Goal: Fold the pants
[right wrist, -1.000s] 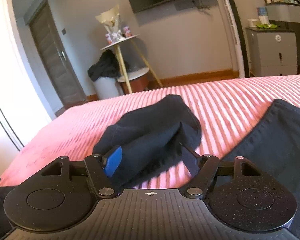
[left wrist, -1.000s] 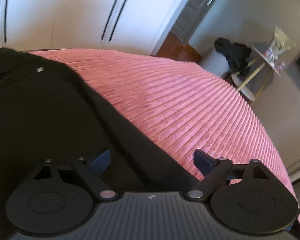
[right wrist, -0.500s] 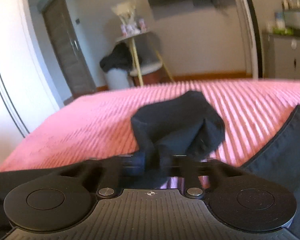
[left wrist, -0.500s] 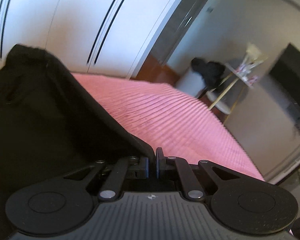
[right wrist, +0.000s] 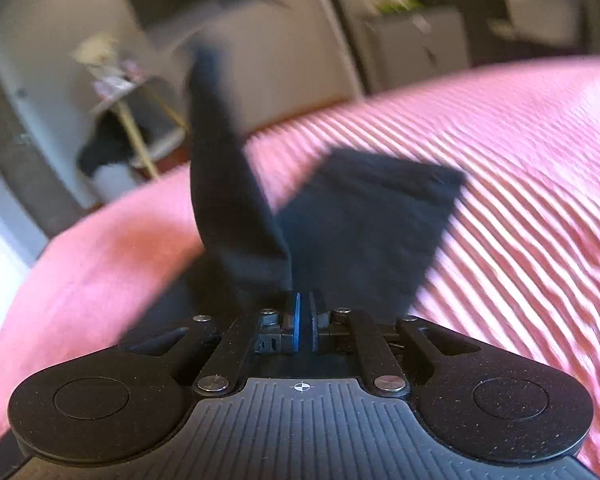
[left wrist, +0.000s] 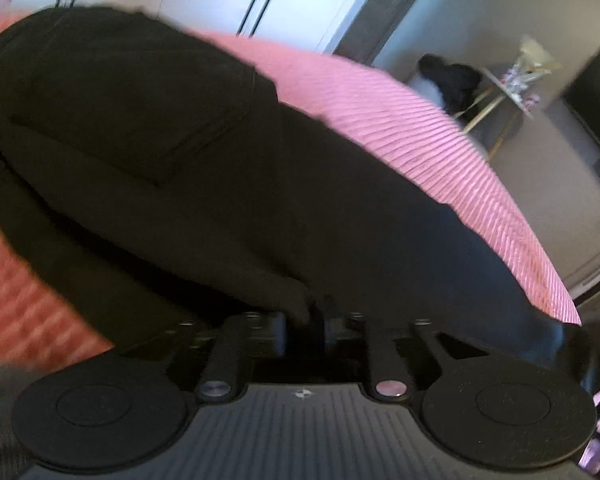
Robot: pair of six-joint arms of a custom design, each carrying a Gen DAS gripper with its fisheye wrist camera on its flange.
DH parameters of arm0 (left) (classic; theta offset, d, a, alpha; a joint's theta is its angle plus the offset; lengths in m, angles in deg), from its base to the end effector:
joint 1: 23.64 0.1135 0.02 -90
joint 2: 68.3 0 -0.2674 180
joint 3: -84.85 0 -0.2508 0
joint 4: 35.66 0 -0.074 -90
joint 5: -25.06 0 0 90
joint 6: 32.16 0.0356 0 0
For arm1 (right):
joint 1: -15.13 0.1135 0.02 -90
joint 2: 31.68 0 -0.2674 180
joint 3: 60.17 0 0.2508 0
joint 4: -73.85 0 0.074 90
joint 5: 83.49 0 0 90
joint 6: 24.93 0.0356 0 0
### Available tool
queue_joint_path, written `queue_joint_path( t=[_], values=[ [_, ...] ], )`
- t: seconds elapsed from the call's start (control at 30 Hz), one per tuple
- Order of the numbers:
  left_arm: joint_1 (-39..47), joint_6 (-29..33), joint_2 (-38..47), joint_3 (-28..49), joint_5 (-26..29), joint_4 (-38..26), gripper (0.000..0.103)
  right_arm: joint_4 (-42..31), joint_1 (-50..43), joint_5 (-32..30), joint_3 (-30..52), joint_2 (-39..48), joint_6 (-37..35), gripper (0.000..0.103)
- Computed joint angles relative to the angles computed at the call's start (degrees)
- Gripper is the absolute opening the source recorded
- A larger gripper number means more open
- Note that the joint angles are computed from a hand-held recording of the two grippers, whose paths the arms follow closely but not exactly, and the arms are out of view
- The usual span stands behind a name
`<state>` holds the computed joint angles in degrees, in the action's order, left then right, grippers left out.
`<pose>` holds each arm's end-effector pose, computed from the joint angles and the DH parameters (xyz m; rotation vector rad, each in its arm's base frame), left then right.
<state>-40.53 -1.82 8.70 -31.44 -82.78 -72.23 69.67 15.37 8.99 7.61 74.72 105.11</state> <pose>0.2649 -0.0690 0.2339 -1.0017 2.1812 -0.2470 0.3718 0.0000 0.1390 0.8161 2.1895 0.3040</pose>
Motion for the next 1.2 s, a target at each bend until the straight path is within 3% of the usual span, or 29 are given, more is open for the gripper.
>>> queue_joint_path(
  t=[0.03, 0.1, 0.17, 0.2, 0.4, 0.5, 0.6, 0.73, 0.77, 0.83, 0.9, 1.0, 1.2],
  values=[
    [0.4, -1.0, -1.0, -0.8, 0.1, -0.1, 0.046, -0.1, -1.3, -2.7, 0.3, 0.5, 1.9, 0.014],
    [1.0, -3.9, -5.1, -3.2, -0.8, 0.3, 0.070, 2.5, -4.3, -10.6, -0.2, 1.7, 5.9, 0.027],
    [1.9, -5.1, -8.7, -5.2, -2.1, 0.9, 0.080, 6.7, -6.2, -15.5, -1.1, 2.9, 10.2, 0.045],
    [2.1, -5.4, -10.2, -5.4, -3.1, -0.3, 0.084, 7.9, -6.7, -16.3, -1.6, 3.0, 10.9, 0.047],
    [8.8, -5.6, -21.8, -8.7, -3.8, -6.1, 0.088, 12.7, -9.5, -20.7, -1.9, 6.0, 16.7, 0.049],
    [16.0, -3.7, -25.7, -8.8, -0.9, -8.6, 0.088, 16.0, -10.0, -22.8, -0.7, 8.9, 18.3, 0.048],
    [21.7, -2.0, -24.8, -7.5, 1.9, -7.9, 0.088, 17.4, -9.1, -21.1, -0.4, 9.7, 17.2, 0.048],
    [28.4, 2.4, -28.4, -6.1, 2.7, -12.9, 0.092, 19.8, -7.9, -18.3, -1.6, 9.9, 17.0, 0.049],
    [30.1, 3.4, -28.4, -5.8, 4.3, -13.2, 0.099, 19.9, -7.7, -18.3, -1.5, 10.0, 16.3, 0.053],
    [34.0, 5.9, -27.3, -6.5, 11.2, -11.7, 0.099, 18.7, -7.4, -18.0, -0.7, 9.9, 15.2, 0.055],
    [35.3, 5.3, -24.0, -8.5, 13.8, -8.0, 0.099, 18.0, -7.8, -18.8, -0.4, 9.9, 15.4, 0.054],
    [37.3, 3.8, -19.6, -12.0, 18.4, -1.1, 0.097, 17.4, -9.2, -20.7, -0.5, 10.0, 17.9, 0.041],
    [37.0, 1.4, -14.2, -16.1, 17.5, 12.3, 0.088, 19.7, -11.1, -23.5, -1.0, 11.9, 22.3, 0.015]
  ],
)
